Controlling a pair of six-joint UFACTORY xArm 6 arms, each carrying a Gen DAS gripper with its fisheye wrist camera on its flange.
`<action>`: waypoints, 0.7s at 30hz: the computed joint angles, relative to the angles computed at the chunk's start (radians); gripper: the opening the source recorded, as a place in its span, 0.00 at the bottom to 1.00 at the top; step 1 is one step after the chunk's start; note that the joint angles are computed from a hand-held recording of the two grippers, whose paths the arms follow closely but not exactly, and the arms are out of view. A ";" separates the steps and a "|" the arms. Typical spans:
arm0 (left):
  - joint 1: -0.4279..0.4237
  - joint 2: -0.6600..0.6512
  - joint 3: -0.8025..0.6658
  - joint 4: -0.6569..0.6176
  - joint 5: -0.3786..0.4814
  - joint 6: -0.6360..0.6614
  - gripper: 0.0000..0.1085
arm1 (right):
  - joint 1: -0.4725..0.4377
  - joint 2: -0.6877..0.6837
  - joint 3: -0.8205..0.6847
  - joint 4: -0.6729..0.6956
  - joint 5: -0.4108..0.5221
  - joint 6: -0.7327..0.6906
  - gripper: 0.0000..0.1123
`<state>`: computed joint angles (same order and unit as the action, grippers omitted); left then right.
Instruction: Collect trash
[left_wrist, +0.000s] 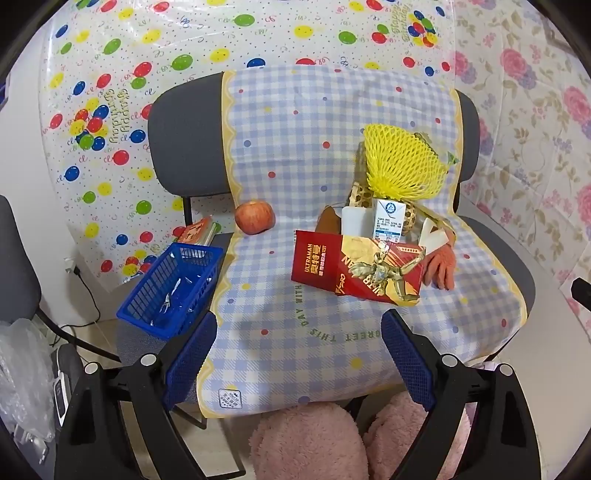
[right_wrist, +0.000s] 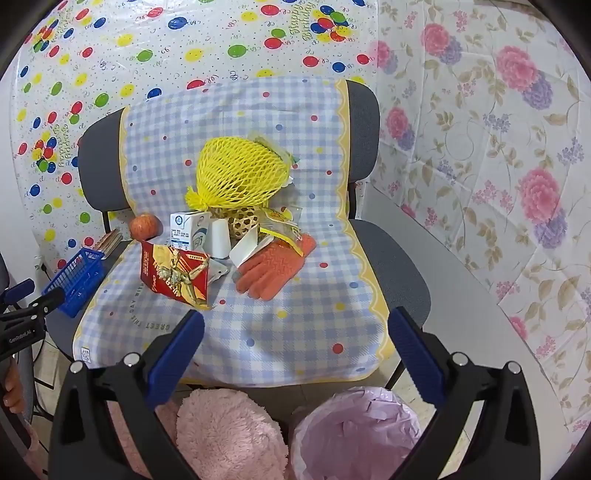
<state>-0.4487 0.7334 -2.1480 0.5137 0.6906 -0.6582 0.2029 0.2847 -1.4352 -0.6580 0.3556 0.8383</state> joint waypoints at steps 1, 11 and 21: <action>0.001 0.002 -0.004 -0.004 0.002 0.004 0.83 | -0.003 0.000 0.003 0.005 -0.006 -0.010 0.87; 0.008 -0.012 0.015 -0.010 -0.010 0.014 0.83 | -0.005 -0.003 0.022 -0.004 -0.019 0.004 0.87; -0.002 -0.005 0.011 0.006 -0.006 -0.006 0.83 | -0.001 0.018 -0.003 0.009 -0.019 -0.007 0.87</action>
<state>-0.4503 0.7284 -2.1368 0.5198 0.6848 -0.6637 0.2014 0.3022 -1.4380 -0.6490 0.3371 0.8315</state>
